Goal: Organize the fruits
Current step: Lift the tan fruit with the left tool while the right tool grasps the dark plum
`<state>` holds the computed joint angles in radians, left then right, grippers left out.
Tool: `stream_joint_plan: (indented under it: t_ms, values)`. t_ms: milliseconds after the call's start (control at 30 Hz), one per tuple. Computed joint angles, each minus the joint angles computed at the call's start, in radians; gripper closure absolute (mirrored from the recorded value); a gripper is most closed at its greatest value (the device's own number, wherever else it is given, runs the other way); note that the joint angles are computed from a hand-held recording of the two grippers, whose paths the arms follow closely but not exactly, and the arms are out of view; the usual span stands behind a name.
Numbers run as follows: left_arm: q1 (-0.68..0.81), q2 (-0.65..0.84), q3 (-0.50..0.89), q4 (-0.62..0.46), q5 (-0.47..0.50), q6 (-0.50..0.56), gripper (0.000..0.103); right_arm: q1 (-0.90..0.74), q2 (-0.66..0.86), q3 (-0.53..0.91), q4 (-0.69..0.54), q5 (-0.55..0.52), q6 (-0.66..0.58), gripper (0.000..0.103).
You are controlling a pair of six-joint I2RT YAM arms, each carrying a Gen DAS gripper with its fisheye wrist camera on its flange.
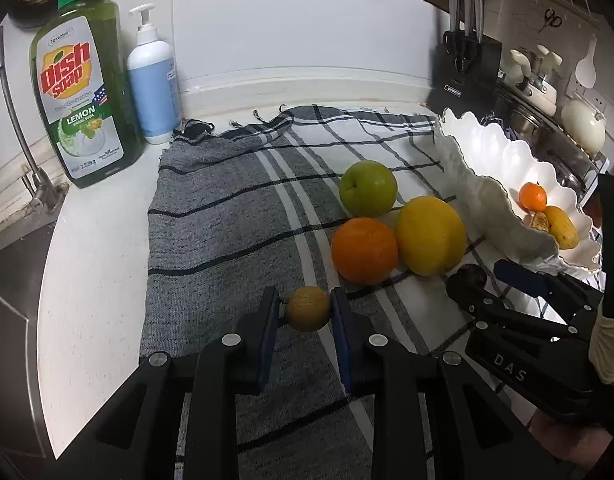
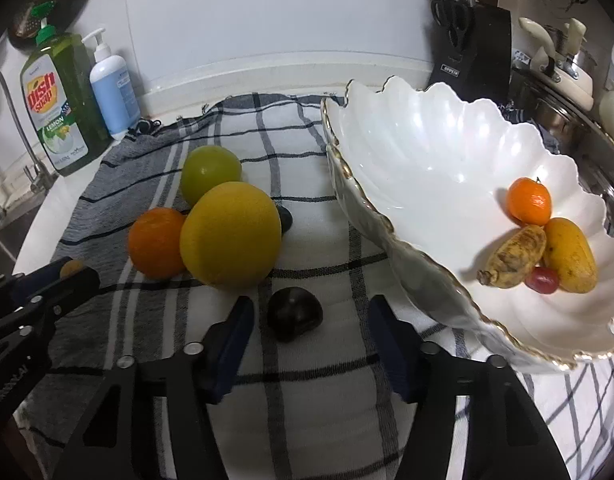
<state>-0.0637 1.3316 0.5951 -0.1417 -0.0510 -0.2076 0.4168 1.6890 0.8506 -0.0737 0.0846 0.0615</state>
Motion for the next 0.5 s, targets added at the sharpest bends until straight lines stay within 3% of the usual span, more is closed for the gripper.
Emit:
stream_joint_plan:
  t_ms: [167, 267, 500]
  values:
    - [-0.002, 0.030, 0.013, 0.005, 0.004, -0.004, 0.077, -0.008, 0.025, 0.016, 0.004, -0.022, -0.011, 0.057]
    - [-0.002, 0.035, 0.016, 0.005, 0.003, -0.004, 0.077, -0.011, 0.026, 0.022, 0.000, -0.044, -0.020, 0.072]
    - [-0.031, 0.011, 0.016, -0.010, -0.020, -0.016, 0.077, -0.016, -0.010, -0.002, -0.009, -0.062, -0.019, 0.074]
